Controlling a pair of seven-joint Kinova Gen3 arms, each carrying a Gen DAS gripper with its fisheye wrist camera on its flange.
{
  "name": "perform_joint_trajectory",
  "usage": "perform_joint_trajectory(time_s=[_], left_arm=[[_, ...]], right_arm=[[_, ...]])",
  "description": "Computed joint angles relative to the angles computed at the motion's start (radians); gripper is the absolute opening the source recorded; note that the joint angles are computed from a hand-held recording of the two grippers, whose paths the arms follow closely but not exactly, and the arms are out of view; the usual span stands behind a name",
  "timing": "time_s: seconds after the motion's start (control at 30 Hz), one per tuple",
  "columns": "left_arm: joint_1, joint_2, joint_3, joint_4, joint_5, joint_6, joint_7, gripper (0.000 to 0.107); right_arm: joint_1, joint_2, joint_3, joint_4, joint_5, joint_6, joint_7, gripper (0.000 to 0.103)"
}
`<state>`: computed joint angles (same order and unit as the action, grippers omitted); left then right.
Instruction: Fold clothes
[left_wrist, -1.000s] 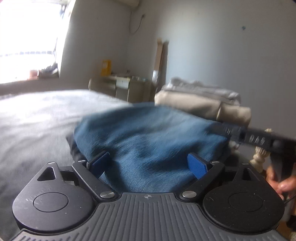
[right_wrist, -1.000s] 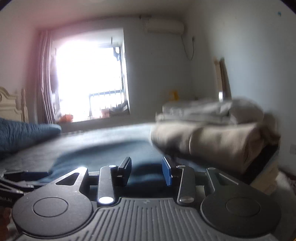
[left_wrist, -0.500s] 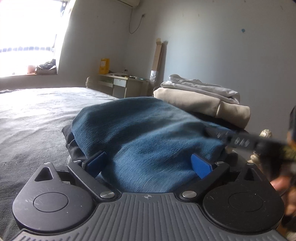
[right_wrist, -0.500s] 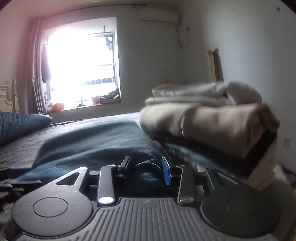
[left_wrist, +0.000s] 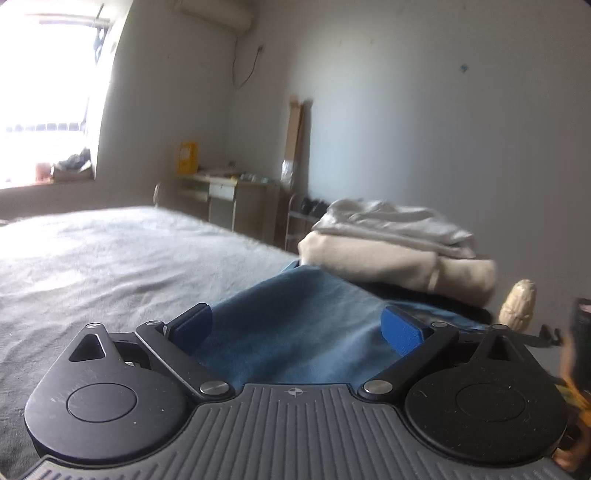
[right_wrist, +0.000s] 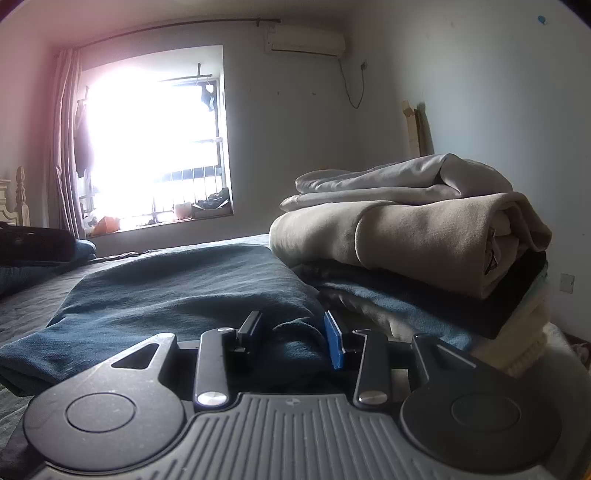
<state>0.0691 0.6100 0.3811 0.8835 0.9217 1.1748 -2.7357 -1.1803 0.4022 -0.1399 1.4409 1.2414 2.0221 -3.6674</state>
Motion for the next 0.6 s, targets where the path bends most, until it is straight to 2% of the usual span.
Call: perform_joint_trajectory(time_s=[0.1, 0.2, 0.23, 0.33, 0.4, 0.5, 0.6], left_arm=[[0.130, 0.060, -0.117, -0.135, -0.110, 0.029, 0.111, 0.097], [0.154, 0.065, -0.121, -0.149, -0.179, 0.028, 0.102, 0.099], [0.153, 0.058, -0.124, -0.136, -0.176, 0.020, 0.086, 0.099], [0.180, 0.048, -0.195, -0.170, -0.144, 0.057, 0.101, 0.098], [0.175, 0.028, -0.206, -0.163, -0.103, 0.053, 0.067, 0.098], [0.171, 0.035, -0.143, -0.212, -0.122, 0.057, 0.074, 0.098], [0.214, 0.095, -0.053, -0.351, -0.240, 0.107, 0.187, 0.098]], right_arm=[[-0.006, 0.001, -0.002, 0.007, 0.004, 0.002, -0.006, 0.040], [-0.005, 0.004, -0.002, 0.015, 0.015, -0.002, 0.004, 0.041], [-0.005, 0.006, -0.001, 0.016, 0.019, -0.003, 0.008, 0.041], [-0.007, 0.009, 0.001, 0.024, 0.026, -0.003, 0.007, 0.041], [-0.010, 0.005, -0.002, 0.035, 0.026, -0.004, -0.011, 0.041], [-0.013, -0.002, -0.008, 0.051, 0.028, -0.008, -0.032, 0.041], [-0.012, 0.001, -0.011, 0.056, 0.033, -0.005, -0.037, 0.041]])
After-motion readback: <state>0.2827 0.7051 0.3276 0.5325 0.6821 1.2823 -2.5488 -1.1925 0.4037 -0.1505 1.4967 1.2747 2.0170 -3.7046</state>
